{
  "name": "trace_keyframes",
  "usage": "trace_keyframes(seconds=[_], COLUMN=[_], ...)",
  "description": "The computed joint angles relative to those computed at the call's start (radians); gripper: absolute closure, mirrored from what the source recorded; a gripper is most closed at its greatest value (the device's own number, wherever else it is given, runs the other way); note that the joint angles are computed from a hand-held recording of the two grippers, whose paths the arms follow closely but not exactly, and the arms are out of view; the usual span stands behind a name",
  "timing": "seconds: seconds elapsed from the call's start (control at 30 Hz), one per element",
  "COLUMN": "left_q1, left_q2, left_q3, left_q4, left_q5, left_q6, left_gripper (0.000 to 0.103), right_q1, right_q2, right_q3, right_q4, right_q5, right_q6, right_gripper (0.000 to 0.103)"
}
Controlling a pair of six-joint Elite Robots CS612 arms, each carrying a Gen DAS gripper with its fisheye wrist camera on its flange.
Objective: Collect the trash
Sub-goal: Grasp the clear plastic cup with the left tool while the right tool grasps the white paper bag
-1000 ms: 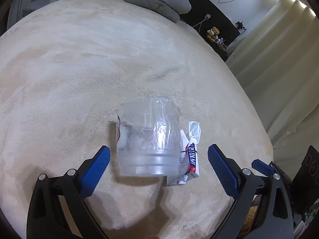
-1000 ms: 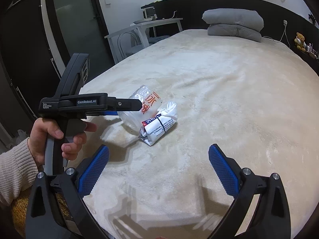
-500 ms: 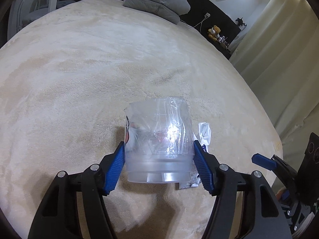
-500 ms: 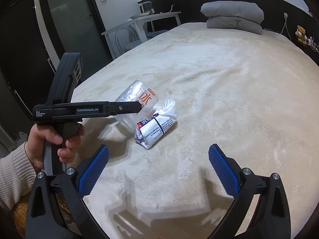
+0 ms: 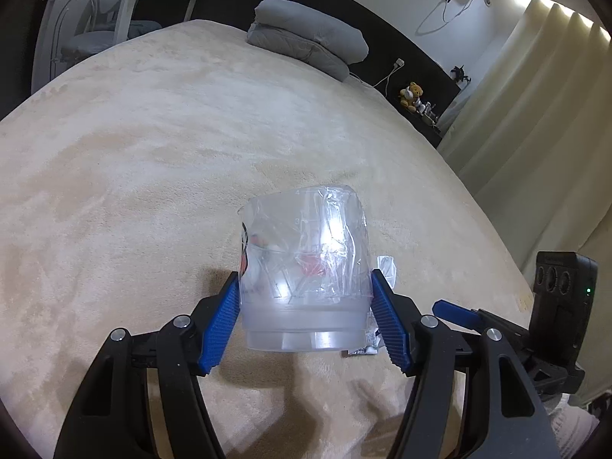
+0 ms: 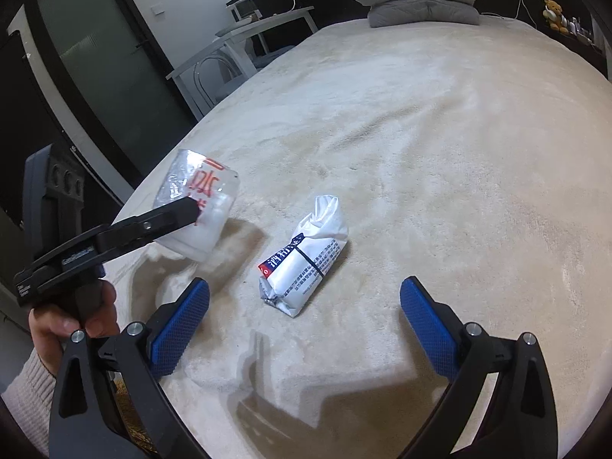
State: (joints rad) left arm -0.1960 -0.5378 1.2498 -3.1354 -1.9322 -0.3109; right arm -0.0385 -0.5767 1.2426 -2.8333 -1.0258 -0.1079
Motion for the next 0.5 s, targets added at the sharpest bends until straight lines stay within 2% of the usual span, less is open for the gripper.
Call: trace_keyframes(seconds=[0.3, 0.4, 0.5], left_q1=[0.005, 0.007, 0.007], left_q2=[-0.017, -0.021, -0.021], left_q3=[0.037, 0.044, 0.044], left_q4=[-0.045, -0.048, -0.049], left_q5=[0.019, 0.022, 0.022], left_q6=[-0.023, -0.023, -0.023], left_gripper=[0.038, 0.038, 0.038], right_q1=[0.009, 0.013, 0.017], right_q2=[0.042, 0.052, 0.064], right_q3=[-0.076, -0.098, -0.120], right_q4=[0.067, 0.089, 0.110], right_q5=[0.032, 0.040, 0.041], right_q6=[0.102, 0.124, 0.138], right_gripper=[0.010, 0.021, 0.023])
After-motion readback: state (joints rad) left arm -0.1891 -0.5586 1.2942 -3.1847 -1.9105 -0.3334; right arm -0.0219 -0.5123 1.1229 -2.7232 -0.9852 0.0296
